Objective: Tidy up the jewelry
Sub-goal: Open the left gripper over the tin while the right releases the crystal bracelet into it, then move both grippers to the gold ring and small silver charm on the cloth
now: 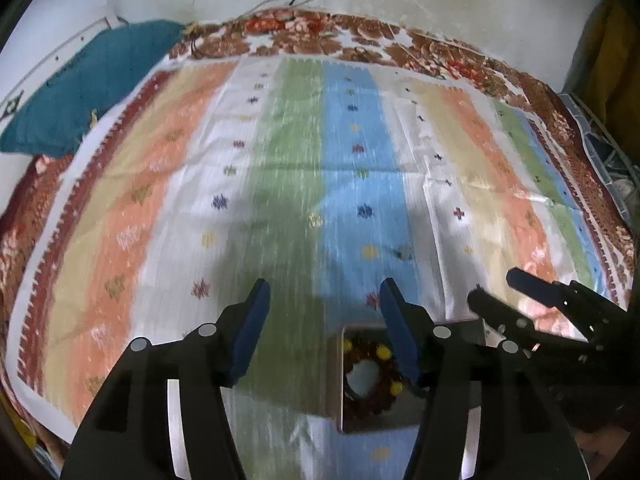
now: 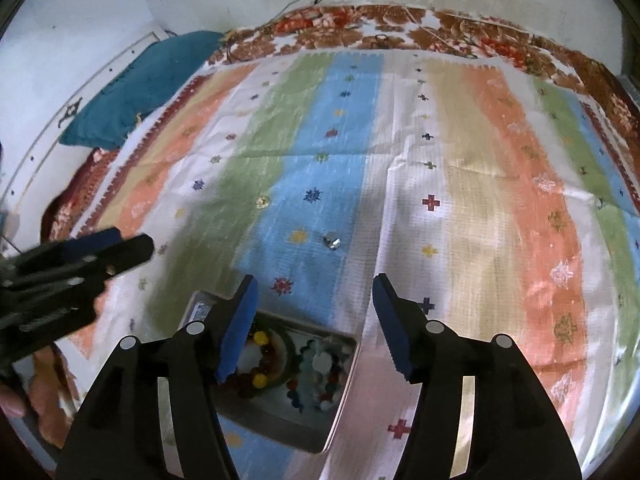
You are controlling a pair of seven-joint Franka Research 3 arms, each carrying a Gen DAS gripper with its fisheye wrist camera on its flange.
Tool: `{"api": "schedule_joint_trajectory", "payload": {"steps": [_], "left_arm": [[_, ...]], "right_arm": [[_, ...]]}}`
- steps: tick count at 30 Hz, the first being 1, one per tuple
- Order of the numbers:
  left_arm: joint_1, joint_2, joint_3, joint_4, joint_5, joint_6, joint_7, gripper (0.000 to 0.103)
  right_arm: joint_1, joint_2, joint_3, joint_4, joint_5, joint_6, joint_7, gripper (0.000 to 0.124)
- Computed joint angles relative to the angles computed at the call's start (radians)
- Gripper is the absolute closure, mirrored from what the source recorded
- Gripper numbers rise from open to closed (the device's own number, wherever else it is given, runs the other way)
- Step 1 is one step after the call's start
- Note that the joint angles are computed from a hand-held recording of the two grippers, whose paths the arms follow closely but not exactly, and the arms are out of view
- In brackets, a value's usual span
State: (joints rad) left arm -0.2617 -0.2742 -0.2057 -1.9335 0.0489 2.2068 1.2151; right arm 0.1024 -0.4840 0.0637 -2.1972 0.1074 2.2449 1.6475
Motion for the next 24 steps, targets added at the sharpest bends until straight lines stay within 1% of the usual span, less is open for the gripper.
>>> {"api": "schedule_joint_trajectory", "payload": {"steps": [1,3,5,7,14,24], "left_arm": [[0.009,0.009,-0.014,0.008,0.046,-0.002,-0.015,0.045],[0.012,0.028,-0.019,0.022,0.072,-0.007,-0.022,0.045],[0.009,0.049,-0.009,0.042,0.046,-0.017,-0.012,0.045],[0.007,0.061,-0.005,0.055,0.027,-0.017,0.002,0.045],[0.008,0.115,-0.019,0.102,0.058,-0.039,0.012,0.045],[0.012,0.174,-0.021,0.143,0.075,-0.062,0.026,0.045]], "right_arm": [[-0.001,0.001,0.002,-0.002,-0.006,-0.001,-0.002,0.065],[-0.005,0.009,0.005,0.0,-0.016,-0.002,0.002,0.064],[-0.005,0.017,0.008,0.003,-0.027,0.001,0.0,0.064],[-0.003,0.023,0.005,0.003,-0.026,0.013,-0.002,0.061],[0.001,0.057,-0.004,0.023,-0.02,0.01,-0.017,0.061],[0.004,0.11,-0.018,0.049,-0.009,0.016,-0.036,0.061]]}}
